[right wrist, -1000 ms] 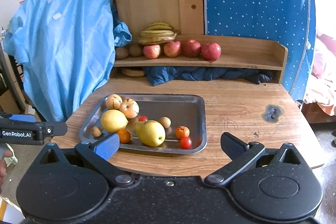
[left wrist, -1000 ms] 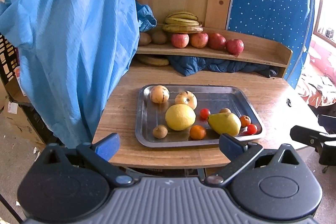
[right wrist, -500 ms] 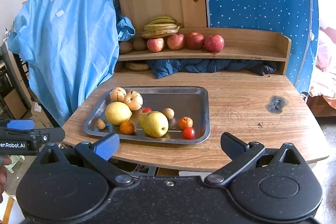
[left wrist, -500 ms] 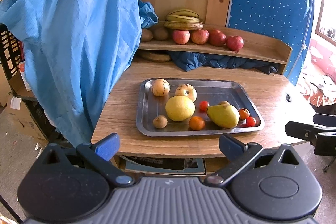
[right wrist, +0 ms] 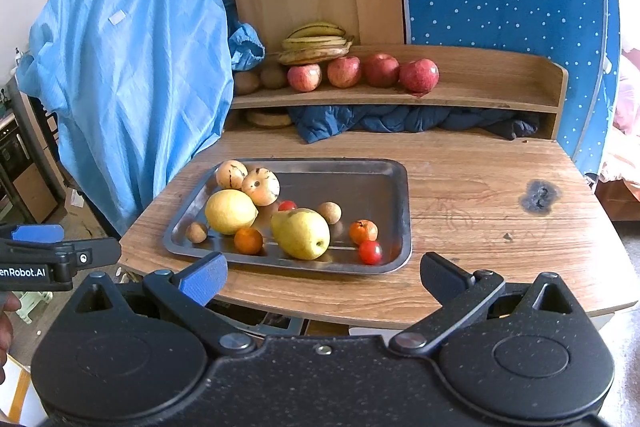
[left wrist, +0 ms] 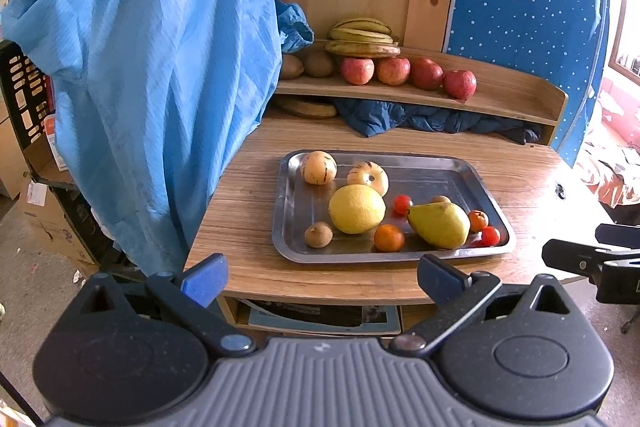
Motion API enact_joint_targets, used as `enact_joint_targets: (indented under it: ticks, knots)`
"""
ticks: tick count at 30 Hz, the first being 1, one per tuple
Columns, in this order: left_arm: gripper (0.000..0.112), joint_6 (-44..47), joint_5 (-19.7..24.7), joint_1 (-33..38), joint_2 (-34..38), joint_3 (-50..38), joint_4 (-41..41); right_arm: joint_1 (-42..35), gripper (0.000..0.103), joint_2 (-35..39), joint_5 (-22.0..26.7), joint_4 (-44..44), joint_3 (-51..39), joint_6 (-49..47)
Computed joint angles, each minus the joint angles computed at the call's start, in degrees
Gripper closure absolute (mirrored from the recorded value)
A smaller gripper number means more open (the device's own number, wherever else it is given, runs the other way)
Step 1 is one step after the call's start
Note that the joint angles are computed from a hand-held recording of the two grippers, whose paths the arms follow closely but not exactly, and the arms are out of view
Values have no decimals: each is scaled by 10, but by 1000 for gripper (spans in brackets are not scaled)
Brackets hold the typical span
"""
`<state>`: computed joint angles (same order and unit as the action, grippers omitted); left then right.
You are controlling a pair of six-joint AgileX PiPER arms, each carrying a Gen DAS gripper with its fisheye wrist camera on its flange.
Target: Organize fruits
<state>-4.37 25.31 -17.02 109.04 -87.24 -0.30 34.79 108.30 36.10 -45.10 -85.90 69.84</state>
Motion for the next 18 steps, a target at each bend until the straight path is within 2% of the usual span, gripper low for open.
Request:
enact_joint_targets:
  ticks: [18]
  knots:
    - [10,-3,5,3,9,-12,4,-9,1,22,-2,35,-28,-38]
